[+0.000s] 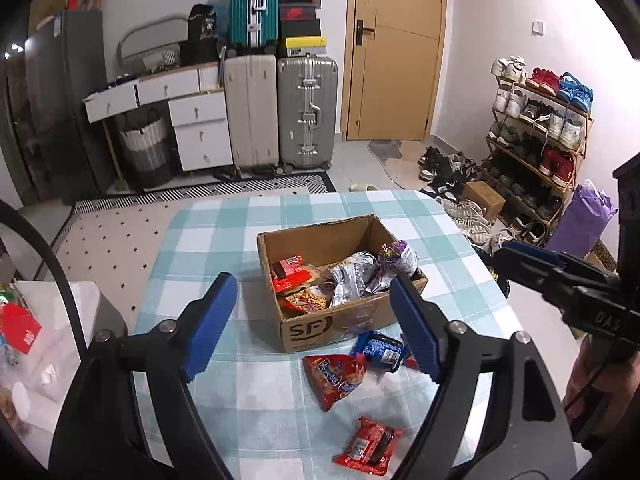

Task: Organize snacks
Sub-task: 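Move both tools back toward the snacks left on the table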

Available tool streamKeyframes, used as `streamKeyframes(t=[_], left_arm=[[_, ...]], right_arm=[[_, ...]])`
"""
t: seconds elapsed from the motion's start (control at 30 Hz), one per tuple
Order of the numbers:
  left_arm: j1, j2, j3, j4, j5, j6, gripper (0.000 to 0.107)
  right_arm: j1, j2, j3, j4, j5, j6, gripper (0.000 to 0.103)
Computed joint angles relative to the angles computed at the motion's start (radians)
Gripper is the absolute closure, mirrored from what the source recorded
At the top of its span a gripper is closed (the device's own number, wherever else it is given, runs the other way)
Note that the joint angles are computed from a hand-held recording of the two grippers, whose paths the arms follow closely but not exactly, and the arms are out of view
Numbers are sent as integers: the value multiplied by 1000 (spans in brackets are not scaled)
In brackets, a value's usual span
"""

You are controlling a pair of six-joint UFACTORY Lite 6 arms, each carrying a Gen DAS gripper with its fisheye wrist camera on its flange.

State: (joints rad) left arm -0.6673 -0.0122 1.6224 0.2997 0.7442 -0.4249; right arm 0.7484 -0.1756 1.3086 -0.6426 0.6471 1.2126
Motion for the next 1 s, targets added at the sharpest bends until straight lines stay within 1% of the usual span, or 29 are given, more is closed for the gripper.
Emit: streamKeyframes(t=[0.03, 0.1, 0.13, 0.2, 0.3, 0.33, 0.4, 0.43, 0.5, 0.57, 0.6, 0.63, 0.67, 0.73, 0.83, 0.9, 1.0], left_arm=[[-12, -30, -20, 8, 10, -13, 29], [-36, -80, -57, 26, 28, -43, 28], [-50, -106, -79, 37, 35, -62, 28], [-72, -179, -160, 60, 25, -106, 27], [-98, -242, -250, 63, 10, -111, 27], [-118, -267, -284, 87, 22, -133, 27], [-122, -290, -339, 117, -1, -170, 27], [-133, -330, -385, 136, -11, -207, 27], [-123, -364, -448, 126, -46, -216, 27], [-143, -423, -523, 166, -58, -276, 27], [-145, -435, -549, 189, -70, -299, 27], [-176, -465, -587, 254, -57, -364, 27], [-189, -482, -615, 279, -58, -390, 27], [-204, -512, -670, 307, -75, -424, 27], [-221, -552, -751, 378, -112, -500, 27], [-262, -570, -809, 505, -98, -638, 27], [-269, -597, -903, 568, -148, -723, 26]], right_arm=[[19, -19, -16, -30, 15, 33, 41], [68, -57, -41, -80, 61, 88, 35], [109, -78, -52, -117, 105, 127, 35], [173, -108, -74, -177, 159, 190, 35], [292, -157, -132, -274, 249, 309, 28], [332, -169, -152, -304, 277, 352, 26], [402, -178, -185, -358, 331, 429, 26], [452, -189, -220, -404, 358, 502, 25], [524, -206, -277, -463, 387, 626, 21], [579, -212, -330, -514, 414, 733, 19], [601, -217, -362, -537, 423, 783, 19], [620, -215, -386, -552, 436, 825, 19], [637, -215, -407, -564, 448, 860, 19], [649, -221, -463, -589, 456, 946, 18], [634, -229, -540, -612, 431, 1045, 18], [648, -211, -565, -616, 455, 1082, 18], [673, -174, -606, -637, 493, 1137, 18]])
